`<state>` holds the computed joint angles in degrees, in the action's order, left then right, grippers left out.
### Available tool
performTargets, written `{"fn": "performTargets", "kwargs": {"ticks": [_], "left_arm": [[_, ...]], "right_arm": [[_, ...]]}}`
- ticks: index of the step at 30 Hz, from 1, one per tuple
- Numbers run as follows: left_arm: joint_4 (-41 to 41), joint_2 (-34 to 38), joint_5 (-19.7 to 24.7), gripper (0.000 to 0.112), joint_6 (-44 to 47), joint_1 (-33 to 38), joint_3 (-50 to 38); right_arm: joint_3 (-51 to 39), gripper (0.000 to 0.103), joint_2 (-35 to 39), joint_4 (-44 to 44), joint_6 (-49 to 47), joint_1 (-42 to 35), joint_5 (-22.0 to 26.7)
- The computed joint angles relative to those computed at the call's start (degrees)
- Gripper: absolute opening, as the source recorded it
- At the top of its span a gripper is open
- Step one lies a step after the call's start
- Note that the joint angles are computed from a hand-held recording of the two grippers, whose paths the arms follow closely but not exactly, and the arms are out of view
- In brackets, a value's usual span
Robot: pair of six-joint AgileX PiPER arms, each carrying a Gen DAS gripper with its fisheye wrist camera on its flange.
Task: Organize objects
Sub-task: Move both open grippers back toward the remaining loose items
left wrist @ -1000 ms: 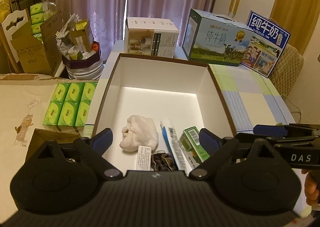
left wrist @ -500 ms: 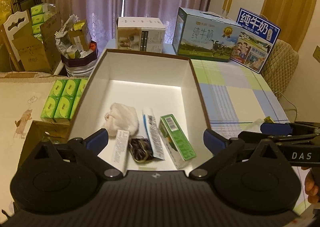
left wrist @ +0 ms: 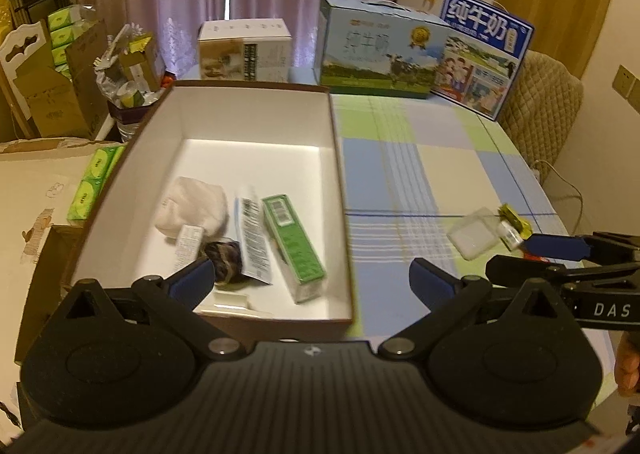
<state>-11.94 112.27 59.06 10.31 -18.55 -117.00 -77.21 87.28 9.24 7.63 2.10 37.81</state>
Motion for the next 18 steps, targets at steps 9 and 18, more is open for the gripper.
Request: {"fn": "performTargets", "kwargs": {"ticks": [9,18], "left_arm": [[0.5,-1.2,-1.5,0.102,-2.1,-6.0,2.9],[-0.6,0.3,-2.4,0.102,-1.5,-11.5,2.3]], "right_arm": [[7.7,0.07,-6.6,8.2,-9.7,-8.8,2.4],[13.0,0.07,-10.8,8.6,-12.1,-17.2,4.4]]}}
